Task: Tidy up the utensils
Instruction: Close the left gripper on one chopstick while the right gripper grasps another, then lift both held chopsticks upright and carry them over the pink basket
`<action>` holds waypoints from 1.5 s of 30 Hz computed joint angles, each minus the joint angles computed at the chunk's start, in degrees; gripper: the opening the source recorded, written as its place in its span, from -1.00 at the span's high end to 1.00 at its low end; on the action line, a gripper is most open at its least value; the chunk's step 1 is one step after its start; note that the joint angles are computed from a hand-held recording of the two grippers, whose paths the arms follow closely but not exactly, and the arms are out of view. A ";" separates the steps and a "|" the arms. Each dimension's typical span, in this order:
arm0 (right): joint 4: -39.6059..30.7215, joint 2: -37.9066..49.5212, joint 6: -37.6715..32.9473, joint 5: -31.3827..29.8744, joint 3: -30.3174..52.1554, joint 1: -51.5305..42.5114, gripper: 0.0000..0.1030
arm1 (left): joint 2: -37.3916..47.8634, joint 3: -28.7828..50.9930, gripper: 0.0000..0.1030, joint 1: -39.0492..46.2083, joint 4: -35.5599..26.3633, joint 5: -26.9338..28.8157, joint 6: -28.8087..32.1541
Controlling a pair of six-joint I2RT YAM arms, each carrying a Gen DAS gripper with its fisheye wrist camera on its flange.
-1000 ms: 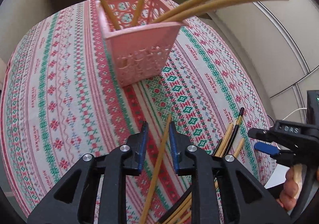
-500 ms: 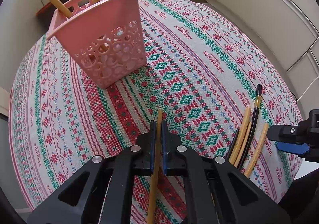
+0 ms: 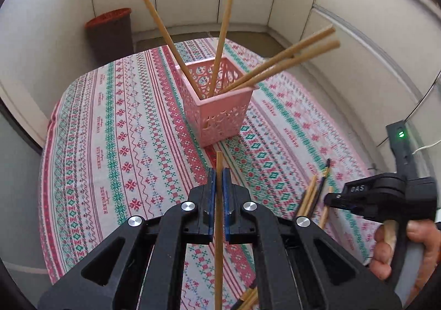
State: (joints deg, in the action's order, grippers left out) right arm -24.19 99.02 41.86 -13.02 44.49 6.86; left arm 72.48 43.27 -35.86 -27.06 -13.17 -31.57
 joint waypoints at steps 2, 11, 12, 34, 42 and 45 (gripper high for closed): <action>1.56 -3.77 -1.89 -1.95 -2.17 -1.89 0.85 | -4.46 -1.56 0.92 1.24 0.47 2.31 0.18; -2.74 -29.67 -19.46 -10.96 -9.06 -8.53 0.85 | -16.89 -3.33 0.92 -4.50 -4.26 -2.11 -6.08; -3.72 -32.78 -21.52 -11.67 -9.79 -8.78 0.85 | -17.46 -3.17 0.92 -6.28 -5.13 -3.81 -7.45; -27.14 -51.08 -34.96 -20.60 5.65 -9.82 0.85 | -18.80 14.18 0.92 -23.46 -26.43 -29.31 -19.40; -21.45 -41.75 -28.22 -17.79 19.08 -5.34 0.85 | -15.59 22.10 0.92 -13.73 -21.39 -27.12 -6.88; -18.46 -37.64 -26.10 -15.72 23.86 -3.50 0.85 | -13.44 24.60 0.92 -9.33 -17.50 -24.83 -2.41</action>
